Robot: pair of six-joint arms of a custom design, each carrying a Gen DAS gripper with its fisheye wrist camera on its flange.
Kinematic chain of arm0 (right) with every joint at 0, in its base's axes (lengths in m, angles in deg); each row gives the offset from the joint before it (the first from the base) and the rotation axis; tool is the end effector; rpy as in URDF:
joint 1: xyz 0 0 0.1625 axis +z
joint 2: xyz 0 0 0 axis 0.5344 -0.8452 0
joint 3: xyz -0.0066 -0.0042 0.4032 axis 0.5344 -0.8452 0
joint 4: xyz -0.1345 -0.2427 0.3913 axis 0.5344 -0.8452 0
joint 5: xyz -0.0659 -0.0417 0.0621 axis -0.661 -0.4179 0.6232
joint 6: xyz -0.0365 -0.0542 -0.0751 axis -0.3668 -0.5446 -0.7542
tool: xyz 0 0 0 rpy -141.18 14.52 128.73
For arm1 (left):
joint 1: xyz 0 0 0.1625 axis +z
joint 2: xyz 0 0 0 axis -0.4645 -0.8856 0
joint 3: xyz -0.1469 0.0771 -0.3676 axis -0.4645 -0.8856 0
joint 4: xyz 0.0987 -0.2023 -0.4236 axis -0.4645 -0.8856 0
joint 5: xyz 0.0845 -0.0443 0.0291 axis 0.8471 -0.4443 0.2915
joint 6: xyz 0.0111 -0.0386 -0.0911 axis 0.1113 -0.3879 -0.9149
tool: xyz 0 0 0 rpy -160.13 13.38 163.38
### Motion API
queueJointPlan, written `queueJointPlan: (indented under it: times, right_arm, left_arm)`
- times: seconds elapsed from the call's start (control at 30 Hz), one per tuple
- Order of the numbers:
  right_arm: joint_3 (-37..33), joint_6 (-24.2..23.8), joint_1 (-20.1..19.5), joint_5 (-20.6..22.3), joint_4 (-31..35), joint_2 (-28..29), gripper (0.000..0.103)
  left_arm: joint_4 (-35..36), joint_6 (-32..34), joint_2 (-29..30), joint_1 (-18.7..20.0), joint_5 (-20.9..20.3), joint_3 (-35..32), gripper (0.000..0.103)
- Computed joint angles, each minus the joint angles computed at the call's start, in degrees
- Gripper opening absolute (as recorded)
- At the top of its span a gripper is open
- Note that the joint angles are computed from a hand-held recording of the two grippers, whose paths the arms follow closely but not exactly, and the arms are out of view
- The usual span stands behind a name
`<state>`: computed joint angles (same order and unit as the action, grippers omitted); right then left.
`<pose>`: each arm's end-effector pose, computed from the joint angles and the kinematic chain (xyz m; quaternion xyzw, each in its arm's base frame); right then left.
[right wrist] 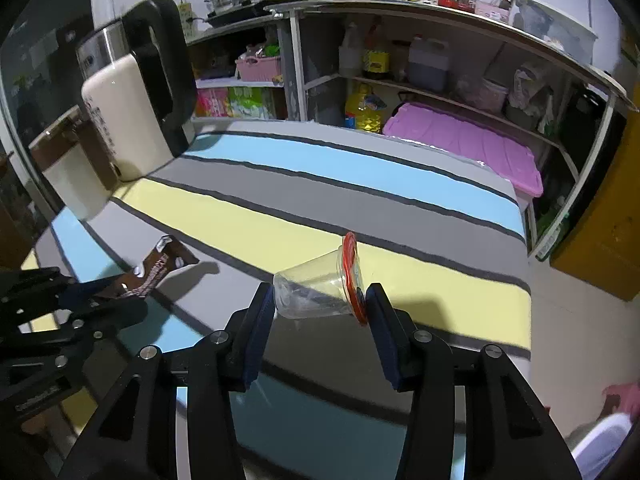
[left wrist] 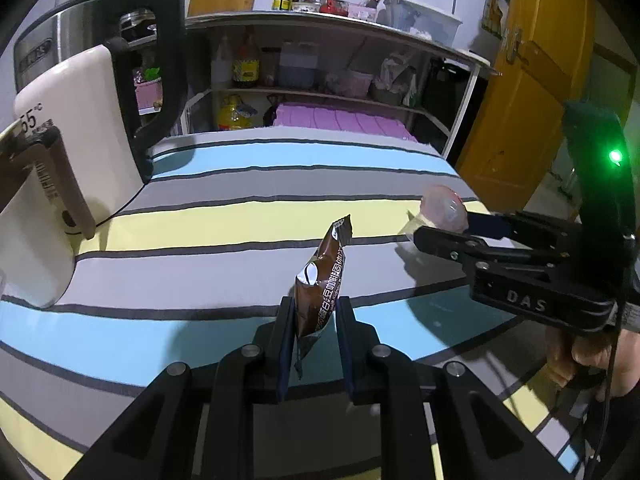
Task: Collect trash
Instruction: 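Grasp the brown wrapper with the left tool while the right tool grasps the clear cup, then carry the brown wrapper and clear cup over the white bin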
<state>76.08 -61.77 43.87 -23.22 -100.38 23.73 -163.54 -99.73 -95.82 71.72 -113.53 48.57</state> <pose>-0.0399 -0.6628 0.2083 0.3296 -0.8807 0.2332 0.2478 -0.3213 -0.6015 -0.0948 0.1457 0.8911 -0.3205 0.2864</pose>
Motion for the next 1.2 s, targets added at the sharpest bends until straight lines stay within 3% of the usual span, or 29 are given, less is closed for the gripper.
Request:
queueJointPlan:
  times: [0.43, 0.93, 1.2]
  right_arm:
    - [11.03, 2.47, -2.83, 5.74, 0.67, -12.53, 0.048]
    - [23.53, 0.98, -8.22, 12.46, 3.63, -29.66, 0.048]
    - [26.8, 0.69, -11.35, 14.76, 5.35, -35.14, 0.048]
  left_arm:
    - [-2.83, -3.79, -1.81, -5.39, 1.47, 4.74, 0.021]
    - [-2.68, -10.01, -2.7, -13.23, 1.07, 9.74, 0.021]
    - [-2.4, -10.53, -2.09, -15.35, -0.18, 9.83, 0.021]
